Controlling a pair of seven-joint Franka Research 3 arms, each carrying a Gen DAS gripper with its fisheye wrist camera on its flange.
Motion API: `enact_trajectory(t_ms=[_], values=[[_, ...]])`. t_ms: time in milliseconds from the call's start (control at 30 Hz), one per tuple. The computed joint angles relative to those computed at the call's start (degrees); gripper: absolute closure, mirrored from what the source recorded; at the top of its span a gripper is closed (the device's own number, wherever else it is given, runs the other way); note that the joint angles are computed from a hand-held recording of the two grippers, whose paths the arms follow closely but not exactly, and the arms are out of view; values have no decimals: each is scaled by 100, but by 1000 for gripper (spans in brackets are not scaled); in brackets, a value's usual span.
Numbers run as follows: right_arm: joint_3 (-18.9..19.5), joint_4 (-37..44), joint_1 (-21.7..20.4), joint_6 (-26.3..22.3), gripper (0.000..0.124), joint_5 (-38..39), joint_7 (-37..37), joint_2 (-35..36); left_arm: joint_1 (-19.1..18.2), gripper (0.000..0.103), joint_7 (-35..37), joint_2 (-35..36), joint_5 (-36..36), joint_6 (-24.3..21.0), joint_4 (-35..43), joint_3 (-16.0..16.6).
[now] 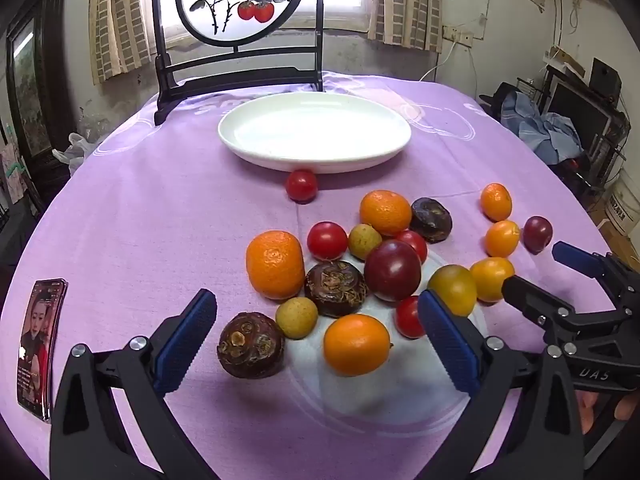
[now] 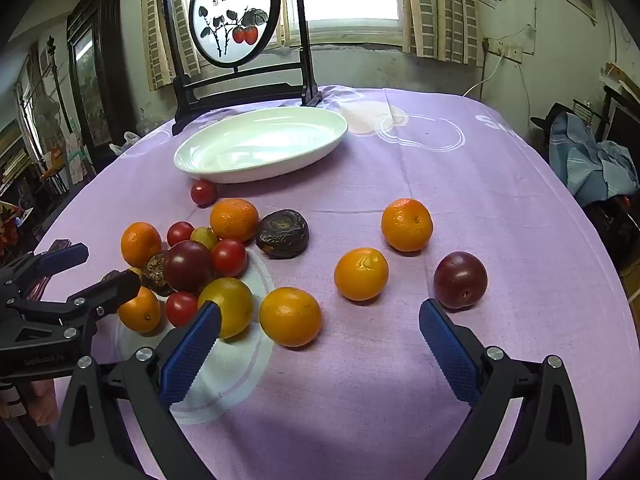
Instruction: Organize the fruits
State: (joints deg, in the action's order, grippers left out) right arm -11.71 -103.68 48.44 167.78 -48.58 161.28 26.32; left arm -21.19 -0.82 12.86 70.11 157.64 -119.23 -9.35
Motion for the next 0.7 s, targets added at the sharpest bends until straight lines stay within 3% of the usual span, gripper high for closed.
enact_trajectory(t_ms=[700], values=[[-32, 1, 24, 22, 24, -51, 56, -1, -36, 4, 168, 15, -184, -113, 16, -7]])
